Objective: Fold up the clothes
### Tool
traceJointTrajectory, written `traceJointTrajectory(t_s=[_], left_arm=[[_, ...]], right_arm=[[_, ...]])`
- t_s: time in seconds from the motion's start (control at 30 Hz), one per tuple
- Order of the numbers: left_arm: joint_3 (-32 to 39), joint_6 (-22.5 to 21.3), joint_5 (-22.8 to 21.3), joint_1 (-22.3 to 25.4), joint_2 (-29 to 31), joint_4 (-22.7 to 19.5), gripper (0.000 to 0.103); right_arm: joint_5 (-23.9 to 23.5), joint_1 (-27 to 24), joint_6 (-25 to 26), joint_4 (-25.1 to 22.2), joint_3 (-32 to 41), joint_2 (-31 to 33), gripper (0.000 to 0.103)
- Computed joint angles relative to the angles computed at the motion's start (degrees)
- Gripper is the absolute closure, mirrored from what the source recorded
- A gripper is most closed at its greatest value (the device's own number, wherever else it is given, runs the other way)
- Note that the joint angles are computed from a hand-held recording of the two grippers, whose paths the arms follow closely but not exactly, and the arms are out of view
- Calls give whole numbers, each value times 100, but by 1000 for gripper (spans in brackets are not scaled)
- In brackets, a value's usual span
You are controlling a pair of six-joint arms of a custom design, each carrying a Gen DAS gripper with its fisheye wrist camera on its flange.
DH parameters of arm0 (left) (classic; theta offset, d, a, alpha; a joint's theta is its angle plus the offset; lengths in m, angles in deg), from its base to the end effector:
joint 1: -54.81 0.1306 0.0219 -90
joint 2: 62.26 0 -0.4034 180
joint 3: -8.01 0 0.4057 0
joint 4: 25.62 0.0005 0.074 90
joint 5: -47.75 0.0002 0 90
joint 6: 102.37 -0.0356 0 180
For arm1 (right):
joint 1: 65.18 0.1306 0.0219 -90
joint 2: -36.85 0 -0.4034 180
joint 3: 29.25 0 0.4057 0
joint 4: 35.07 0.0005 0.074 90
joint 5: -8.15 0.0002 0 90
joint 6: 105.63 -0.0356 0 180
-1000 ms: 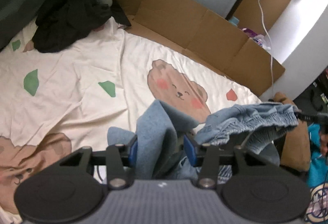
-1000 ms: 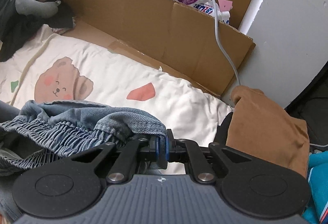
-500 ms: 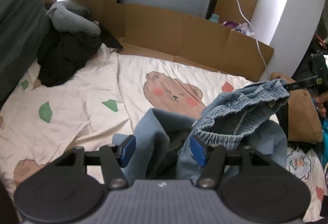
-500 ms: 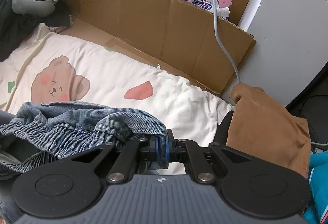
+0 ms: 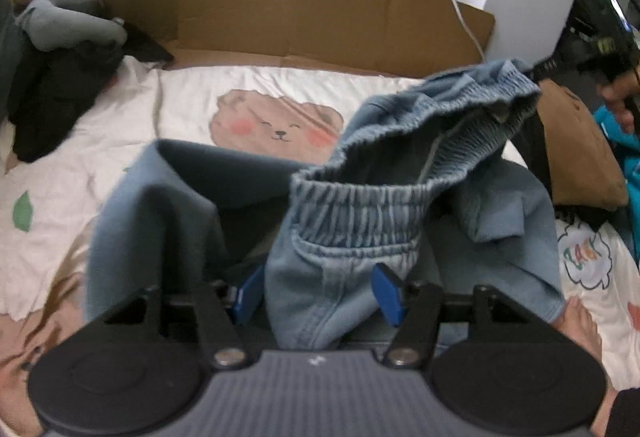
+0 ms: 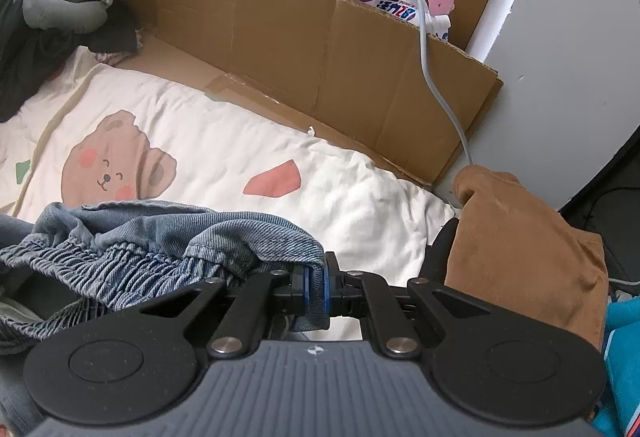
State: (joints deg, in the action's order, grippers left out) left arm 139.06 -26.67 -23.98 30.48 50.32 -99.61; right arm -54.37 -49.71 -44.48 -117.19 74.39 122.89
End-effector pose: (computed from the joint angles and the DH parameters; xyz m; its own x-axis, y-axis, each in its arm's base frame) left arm 0.5624 -0.2671 0.5426 -0.5913 0.5247 -0.6124 0.7213 0.6837 -0.1106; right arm 0.4151 0.0973 0.5603 -0.7839 0.2272 -0.5778 0.3801 0.9115 -0.1573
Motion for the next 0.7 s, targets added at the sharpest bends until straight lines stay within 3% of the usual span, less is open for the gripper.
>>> traceJointTrajectory(t_s=[0.4,0.43,0.5,0.7], left_arm=[[-185,-118,-47,-97,131,147,43],[-200,-114,4,-87,137,168,48],[-108,-31,237,-34,201,56,81],[234,44,397,70,204,-131,88]], right_arm=[[-79,-63,37,110,-93,-9,98],[-81,-64,34,114,-95,-8,98],[-71,-58,76,129,-88,3,98],[-90,-56,102,149,-68,6,98]])
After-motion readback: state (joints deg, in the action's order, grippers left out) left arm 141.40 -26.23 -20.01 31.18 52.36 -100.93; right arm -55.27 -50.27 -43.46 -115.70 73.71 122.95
